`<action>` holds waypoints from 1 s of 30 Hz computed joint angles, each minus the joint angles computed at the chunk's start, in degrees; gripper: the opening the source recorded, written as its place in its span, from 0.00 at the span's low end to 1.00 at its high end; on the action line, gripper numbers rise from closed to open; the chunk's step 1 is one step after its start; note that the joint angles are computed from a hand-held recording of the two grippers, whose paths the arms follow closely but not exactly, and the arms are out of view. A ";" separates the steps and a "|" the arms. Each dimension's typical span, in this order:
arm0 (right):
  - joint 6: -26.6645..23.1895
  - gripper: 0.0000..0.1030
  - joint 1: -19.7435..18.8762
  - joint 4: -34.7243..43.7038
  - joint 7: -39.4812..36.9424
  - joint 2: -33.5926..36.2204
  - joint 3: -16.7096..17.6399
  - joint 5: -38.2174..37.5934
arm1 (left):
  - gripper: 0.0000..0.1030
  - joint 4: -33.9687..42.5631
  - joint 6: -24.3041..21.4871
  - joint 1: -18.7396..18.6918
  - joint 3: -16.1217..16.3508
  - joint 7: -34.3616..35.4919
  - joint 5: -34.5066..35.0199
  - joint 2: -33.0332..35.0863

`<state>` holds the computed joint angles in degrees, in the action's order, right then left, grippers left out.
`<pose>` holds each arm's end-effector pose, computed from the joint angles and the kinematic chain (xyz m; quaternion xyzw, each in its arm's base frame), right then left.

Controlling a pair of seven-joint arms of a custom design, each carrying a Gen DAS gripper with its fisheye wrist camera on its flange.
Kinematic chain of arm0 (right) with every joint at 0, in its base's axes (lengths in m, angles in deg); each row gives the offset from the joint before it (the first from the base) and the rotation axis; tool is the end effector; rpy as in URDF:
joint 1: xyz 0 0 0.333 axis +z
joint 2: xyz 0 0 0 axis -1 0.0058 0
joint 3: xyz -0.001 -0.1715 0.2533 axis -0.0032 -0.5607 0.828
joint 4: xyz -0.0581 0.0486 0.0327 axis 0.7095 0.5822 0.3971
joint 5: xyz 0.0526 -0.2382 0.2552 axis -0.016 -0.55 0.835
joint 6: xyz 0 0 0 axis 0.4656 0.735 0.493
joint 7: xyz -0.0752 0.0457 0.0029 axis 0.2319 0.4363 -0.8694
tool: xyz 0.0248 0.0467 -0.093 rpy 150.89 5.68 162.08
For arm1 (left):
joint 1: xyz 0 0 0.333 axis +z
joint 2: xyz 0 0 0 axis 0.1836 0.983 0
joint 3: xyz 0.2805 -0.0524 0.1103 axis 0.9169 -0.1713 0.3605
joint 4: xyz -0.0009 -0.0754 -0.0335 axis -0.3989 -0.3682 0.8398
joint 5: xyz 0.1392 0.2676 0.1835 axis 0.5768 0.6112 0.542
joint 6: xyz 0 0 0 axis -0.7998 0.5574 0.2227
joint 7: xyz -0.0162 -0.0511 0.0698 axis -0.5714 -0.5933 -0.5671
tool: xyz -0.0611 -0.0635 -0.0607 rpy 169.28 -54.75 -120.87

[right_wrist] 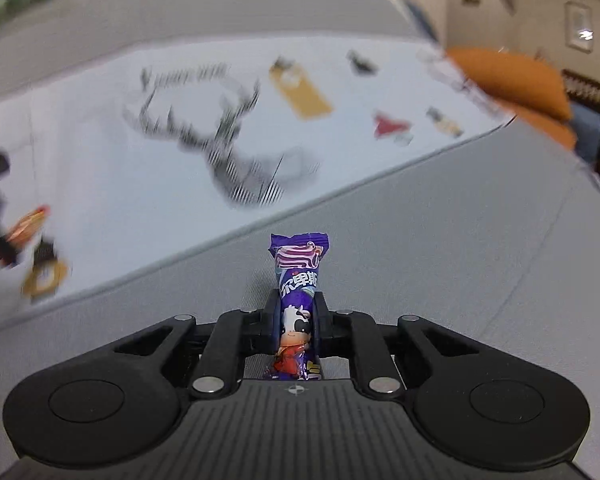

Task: Organize snacks
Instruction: 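Carry the red-capped snack and purple candy bar over the box with both tools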

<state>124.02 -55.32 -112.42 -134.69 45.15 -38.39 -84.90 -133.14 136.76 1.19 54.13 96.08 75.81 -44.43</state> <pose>0.4609 0.3110 0.4004 -0.3325 0.8024 -0.4545 0.1976 0.6513 -0.2041 0.5157 -0.4578 0.8518 -0.1933 0.1656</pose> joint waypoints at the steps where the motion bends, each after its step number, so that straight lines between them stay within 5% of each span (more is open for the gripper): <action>1: -0.82 0.14 0.36 -0.16 0.89 -0.13 0.07 -0.60 | 0.24 -3.88 0.87 0.84 0.16 -0.02 -0.43 -3.92; 8: -6.46 0.14 3.60 0.46 -1.33 -5.94 3.51 0.13 | 0.24 -24.90 1.72 5.33 2.42 0.90 -3.96 -28.97; 17: -1.43 0.14 7.97 1.38 -9.55 -17.71 14.08 3.61 | 0.25 -46.25 -5.77 9.43 10.89 6.71 -7.61 -60.78; 22: -1.92 0.14 12.48 10.21 -15.74 -13.92 18.80 3.93 | 0.25 -51.29 -13.61 13.95 16.91 10.80 -6.35 -74.14; 30: 1.13 0.14 22.85 25.71 -24.75 -2.73 18.68 3.90 | 0.25 -53.71 -21.61 21.96 24.21 14.74 -3.73 -84.31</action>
<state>125.15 -32.47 -86.71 -159.44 42.42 -19.72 -81.00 -186.85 115.15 23.16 78.35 110.82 72.08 -128.74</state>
